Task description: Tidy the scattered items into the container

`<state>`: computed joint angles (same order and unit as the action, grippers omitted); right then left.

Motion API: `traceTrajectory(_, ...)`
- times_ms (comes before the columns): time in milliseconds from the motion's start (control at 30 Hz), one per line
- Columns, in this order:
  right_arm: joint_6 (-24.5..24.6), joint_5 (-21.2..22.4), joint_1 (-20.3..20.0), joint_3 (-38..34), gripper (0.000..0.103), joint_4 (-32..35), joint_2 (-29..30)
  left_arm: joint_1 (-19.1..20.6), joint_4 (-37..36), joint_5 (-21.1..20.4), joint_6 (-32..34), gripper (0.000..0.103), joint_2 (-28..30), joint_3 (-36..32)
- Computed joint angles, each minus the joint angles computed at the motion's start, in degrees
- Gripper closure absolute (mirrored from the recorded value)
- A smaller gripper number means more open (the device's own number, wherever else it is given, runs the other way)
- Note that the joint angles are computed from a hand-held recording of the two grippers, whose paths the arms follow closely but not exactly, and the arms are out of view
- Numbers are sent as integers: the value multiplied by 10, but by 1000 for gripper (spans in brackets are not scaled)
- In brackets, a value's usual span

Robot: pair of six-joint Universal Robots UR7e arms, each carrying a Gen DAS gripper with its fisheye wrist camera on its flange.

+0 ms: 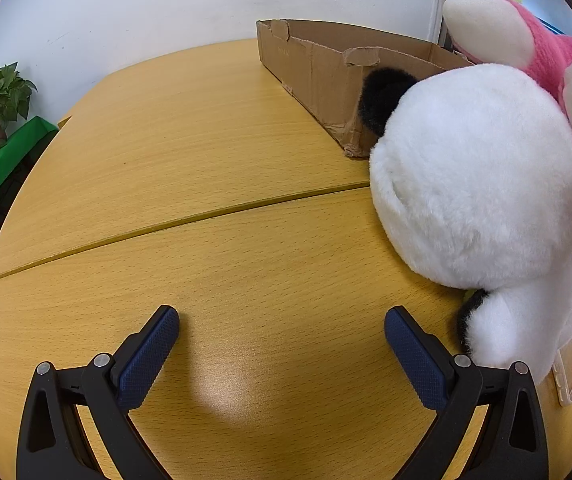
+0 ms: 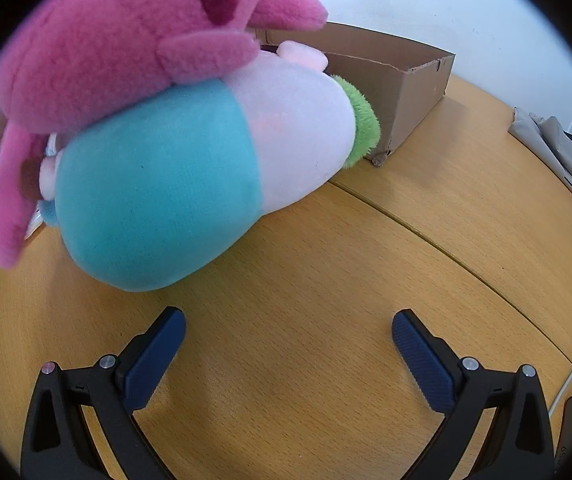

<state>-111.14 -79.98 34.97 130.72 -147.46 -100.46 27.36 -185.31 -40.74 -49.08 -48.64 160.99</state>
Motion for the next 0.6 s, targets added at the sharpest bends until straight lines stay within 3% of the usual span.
traceTrajectory(500, 1, 0, 0, 0, 0, 0, 0, 0, 0, 0, 0, 0, 0, 0)
traceTrajectory(600, 39, 7, 2, 19, 0, -45, 1, -2, 16, 4, -17, 0, 0, -6)
